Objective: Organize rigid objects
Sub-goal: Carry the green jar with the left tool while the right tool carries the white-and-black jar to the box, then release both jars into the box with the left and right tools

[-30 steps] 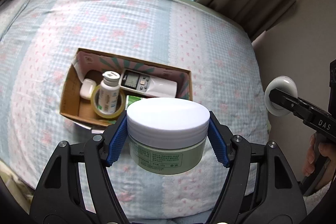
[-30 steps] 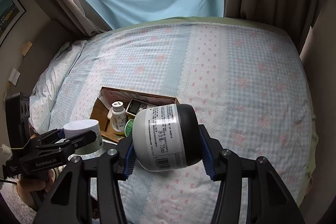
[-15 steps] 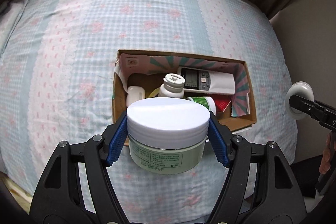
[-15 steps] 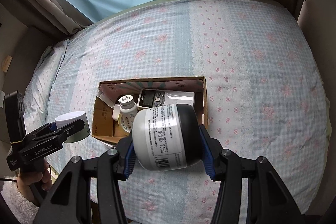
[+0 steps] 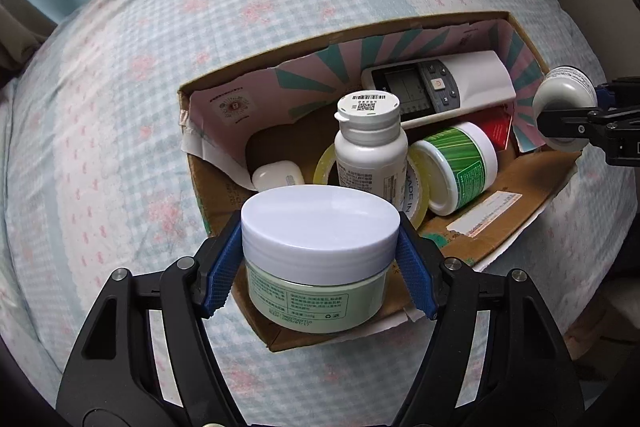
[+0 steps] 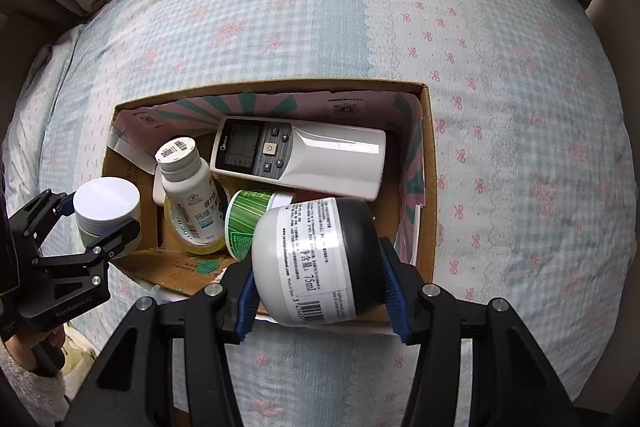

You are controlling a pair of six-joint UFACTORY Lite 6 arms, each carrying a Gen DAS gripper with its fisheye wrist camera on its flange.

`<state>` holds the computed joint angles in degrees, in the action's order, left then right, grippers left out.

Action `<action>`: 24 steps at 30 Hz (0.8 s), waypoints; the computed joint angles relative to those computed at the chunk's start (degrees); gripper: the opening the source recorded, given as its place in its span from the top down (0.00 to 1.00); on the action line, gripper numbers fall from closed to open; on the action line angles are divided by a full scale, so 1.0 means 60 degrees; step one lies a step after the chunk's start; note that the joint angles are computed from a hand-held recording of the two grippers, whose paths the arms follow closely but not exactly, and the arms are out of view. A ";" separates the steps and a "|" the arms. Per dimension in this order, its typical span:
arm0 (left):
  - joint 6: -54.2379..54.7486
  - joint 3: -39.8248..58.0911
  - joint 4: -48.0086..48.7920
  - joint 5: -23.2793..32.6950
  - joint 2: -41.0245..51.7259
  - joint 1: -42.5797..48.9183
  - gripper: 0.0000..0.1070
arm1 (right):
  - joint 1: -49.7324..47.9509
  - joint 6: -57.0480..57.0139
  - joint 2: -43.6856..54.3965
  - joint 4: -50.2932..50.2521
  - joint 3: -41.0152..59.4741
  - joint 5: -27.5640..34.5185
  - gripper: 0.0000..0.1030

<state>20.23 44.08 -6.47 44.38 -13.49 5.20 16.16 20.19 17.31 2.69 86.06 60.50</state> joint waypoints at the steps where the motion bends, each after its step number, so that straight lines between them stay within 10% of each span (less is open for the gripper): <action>1: 0.0051 -0.0075 -0.0039 -0.0088 0.0061 -0.0006 0.36 | 0.0019 -0.0069 0.0108 0.0014 -0.0021 -0.0045 0.53; 11: -0.0593 -0.0532 0.0589 -0.0352 -0.0248 -0.0293 0.24 | -0.0204 0.0024 0.0419 0.0715 -0.0357 -0.0473 0.52; 12: -0.0433 -0.0605 0.0426 -0.0284 -0.0521 -0.0190 0.04 | -0.0231 -0.0066 0.0414 0.0861 -0.0416 -0.0516 0.49; 14: -0.0091 -0.0637 0.0056 0.0002 -0.1081 0.0101 0.04 | -0.0218 -0.0119 0.0024 0.0905 -0.0782 -0.0805 0.29; 15: -0.0055 -0.0618 -0.0006 0.0170 -0.1239 0.0209 0.04 | -0.0215 -0.0135 -0.0148 0.0897 -0.0888 -0.0845 0.01; 24: -0.0153 -0.0677 -0.0195 0.1254 -0.2228 0.0955 0.04 | -0.0175 0.0321 -0.1362 0.0865 -0.1717 -0.0775 0.00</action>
<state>19.31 40.02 -7.64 51.90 -26.85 10.93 15.12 22.12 9.14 7.88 75.75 55.85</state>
